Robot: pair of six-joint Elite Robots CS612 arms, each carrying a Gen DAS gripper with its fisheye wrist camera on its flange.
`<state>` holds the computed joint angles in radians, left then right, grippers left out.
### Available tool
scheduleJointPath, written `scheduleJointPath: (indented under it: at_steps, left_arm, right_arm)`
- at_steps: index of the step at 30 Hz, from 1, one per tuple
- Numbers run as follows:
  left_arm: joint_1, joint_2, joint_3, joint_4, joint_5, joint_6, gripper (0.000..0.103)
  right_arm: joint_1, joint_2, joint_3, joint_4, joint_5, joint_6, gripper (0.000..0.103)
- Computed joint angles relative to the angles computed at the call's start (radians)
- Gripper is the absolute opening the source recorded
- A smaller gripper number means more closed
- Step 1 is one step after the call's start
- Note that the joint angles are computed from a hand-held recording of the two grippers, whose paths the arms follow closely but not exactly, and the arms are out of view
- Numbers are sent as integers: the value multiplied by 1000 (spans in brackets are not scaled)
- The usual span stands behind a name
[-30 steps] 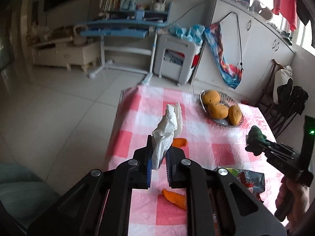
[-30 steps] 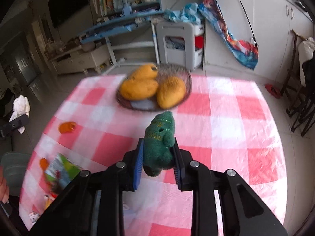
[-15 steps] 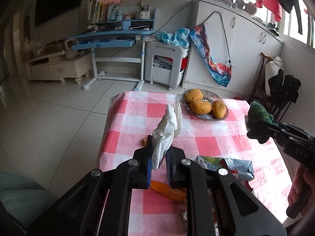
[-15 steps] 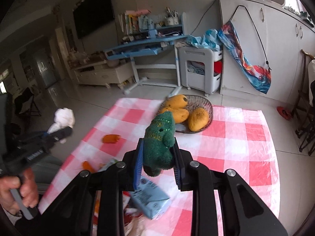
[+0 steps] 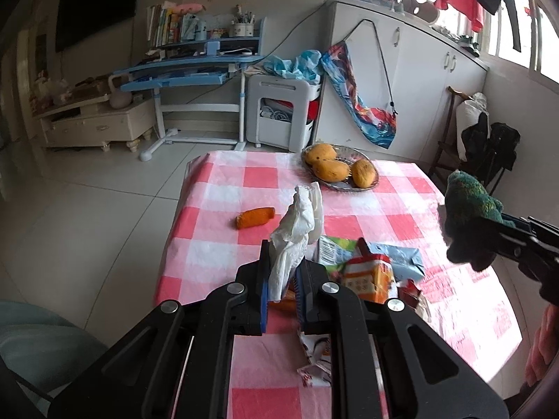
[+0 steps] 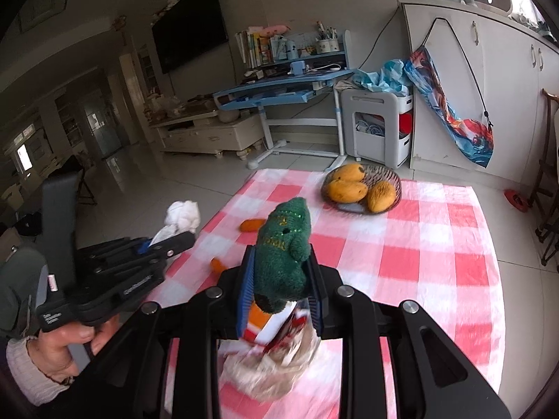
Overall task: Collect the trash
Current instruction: 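Carry tissue and green plush toy over the yellow bucket and open both tools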
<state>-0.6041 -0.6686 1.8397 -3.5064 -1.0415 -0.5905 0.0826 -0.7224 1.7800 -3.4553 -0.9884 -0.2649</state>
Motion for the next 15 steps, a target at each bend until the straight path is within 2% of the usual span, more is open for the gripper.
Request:
scheduleJointPath:
  at_steps: [6,15]
  left_arm:
    - [-11,0,2,-19,33,23,12]
    - [-13,-6,3,-15,41,37,12]
  right_arm:
    - [-4,-4,2,31,25,-13,28]
    - [2,-5,19,64,43,-98,29]
